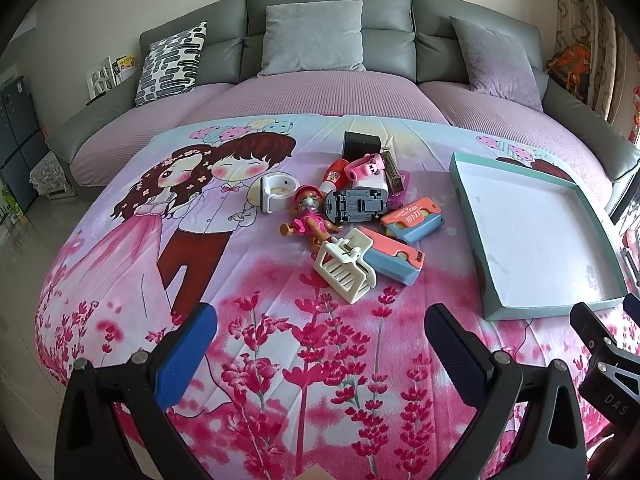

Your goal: Organize rigid objects

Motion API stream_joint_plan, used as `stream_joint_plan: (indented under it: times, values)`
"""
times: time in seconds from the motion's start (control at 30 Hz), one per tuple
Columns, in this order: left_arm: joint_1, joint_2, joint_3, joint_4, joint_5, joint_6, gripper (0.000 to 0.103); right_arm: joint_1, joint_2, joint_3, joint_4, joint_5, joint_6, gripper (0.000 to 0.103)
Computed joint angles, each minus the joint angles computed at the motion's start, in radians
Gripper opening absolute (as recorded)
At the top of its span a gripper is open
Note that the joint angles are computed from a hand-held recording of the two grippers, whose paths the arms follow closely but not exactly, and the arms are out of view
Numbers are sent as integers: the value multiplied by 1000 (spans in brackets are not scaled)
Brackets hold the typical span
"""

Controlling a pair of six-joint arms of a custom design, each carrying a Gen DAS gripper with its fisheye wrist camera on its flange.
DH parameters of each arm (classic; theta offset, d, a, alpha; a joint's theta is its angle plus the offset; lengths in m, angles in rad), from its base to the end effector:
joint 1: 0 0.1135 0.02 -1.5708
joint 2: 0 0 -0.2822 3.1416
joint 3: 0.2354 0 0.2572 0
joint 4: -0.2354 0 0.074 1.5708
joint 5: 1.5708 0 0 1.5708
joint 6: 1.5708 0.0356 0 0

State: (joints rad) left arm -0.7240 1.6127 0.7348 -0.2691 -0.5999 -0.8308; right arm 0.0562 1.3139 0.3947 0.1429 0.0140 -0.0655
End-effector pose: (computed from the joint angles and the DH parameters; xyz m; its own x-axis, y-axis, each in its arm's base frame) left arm 0.2233 -0.1706 0.1471 -0.7358 -0.1631 -0.6573 -0.2529 0.9665 0.0433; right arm 0.2255 0.0122 0.1472 -0.6950 -0.1046 -0.7113 -0.0919 0.9942 -0.0565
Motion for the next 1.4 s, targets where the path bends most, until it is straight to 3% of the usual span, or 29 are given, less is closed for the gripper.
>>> stream_joint_plan:
  times: [1.07,1.2,1.4]
  values:
    - [13,-11,-1,21,14,28,103,-8,-26,8,-18,-21,-6,103]
    - [74,-28,42,0,52,73,103,-2,-48,61,-58,-35,6,103]
    - [210,-65,156,-75,33,128,103,68,17,213,-79,-63,8,103]
